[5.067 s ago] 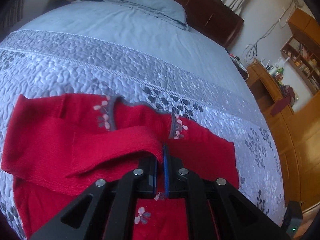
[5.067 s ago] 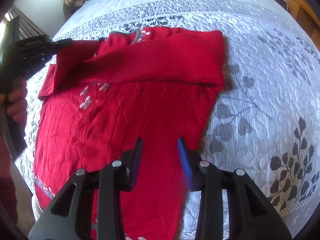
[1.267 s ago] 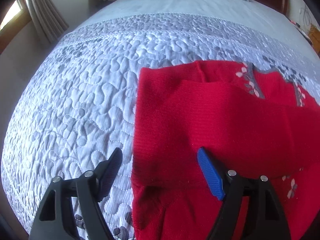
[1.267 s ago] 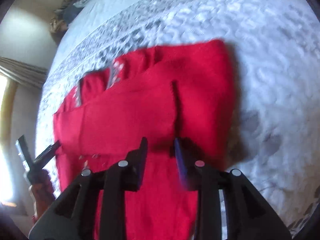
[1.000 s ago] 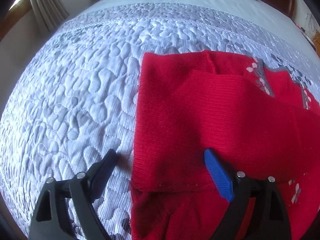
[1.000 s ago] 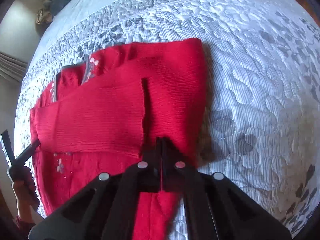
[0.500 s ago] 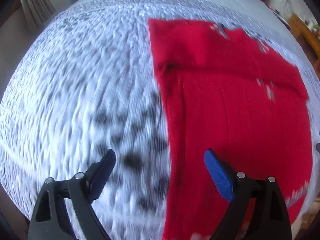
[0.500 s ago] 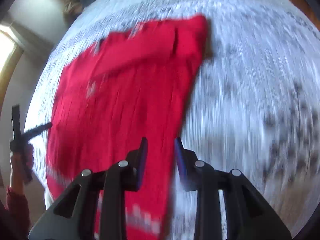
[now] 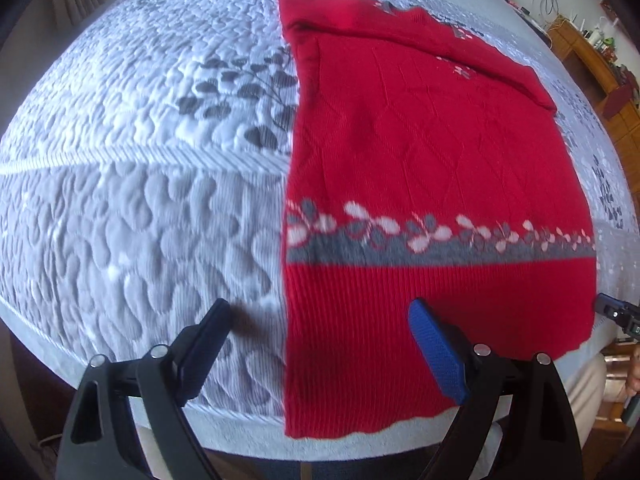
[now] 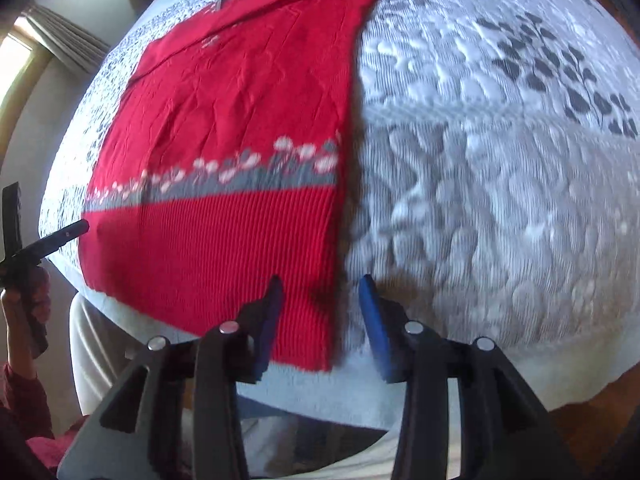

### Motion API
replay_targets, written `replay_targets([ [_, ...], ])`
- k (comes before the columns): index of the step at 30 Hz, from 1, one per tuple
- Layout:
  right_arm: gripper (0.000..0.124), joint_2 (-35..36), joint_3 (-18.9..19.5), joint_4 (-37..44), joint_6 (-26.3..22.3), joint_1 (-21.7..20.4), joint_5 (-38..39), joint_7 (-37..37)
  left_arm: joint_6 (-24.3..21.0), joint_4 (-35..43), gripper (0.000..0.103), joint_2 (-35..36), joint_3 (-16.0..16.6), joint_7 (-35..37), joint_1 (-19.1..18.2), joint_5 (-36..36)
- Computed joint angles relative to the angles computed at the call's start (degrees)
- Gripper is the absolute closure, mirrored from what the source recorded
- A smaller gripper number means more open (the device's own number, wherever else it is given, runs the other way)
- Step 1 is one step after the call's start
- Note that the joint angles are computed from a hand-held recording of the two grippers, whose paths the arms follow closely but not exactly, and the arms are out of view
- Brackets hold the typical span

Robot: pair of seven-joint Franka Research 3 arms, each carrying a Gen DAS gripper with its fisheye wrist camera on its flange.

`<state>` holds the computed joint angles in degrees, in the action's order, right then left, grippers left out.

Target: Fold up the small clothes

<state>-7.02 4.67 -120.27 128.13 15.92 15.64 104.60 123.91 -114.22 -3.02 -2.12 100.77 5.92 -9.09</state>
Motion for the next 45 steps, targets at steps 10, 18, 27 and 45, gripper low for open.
replay_targets([
  [10, 0.085, -0.9, 0.4, -2.4, 2.0, 1.0, 2.2, 0.1, -0.4, -6.0, 0.022, -4.6, 0.6, 0.9, -0.6, 0.0],
  [18, 0.117, -1.3, -0.4, -3.4, 3.6, 1.3, 8.1, -3.4, -3.3, -6.2, 0.088, -5.9, 2.6, 1.7, -0.5, -5.0],
  [27, 0.118, -3.3, -2.1, -2.8, 4.9, 1.3, 18.3, -9.8, -6.9, -2.8, 0.095, -6.8, 4.6, 4.9, 1.3, -12.4],
  [45, 0.118, 21.1, -2.6, 31.2, -4.9, -4.7, 15.0, -5.4, -4.2, 23.2, 0.095, 15.5, -1.2, -5.2, 4.6, -10.5],
])
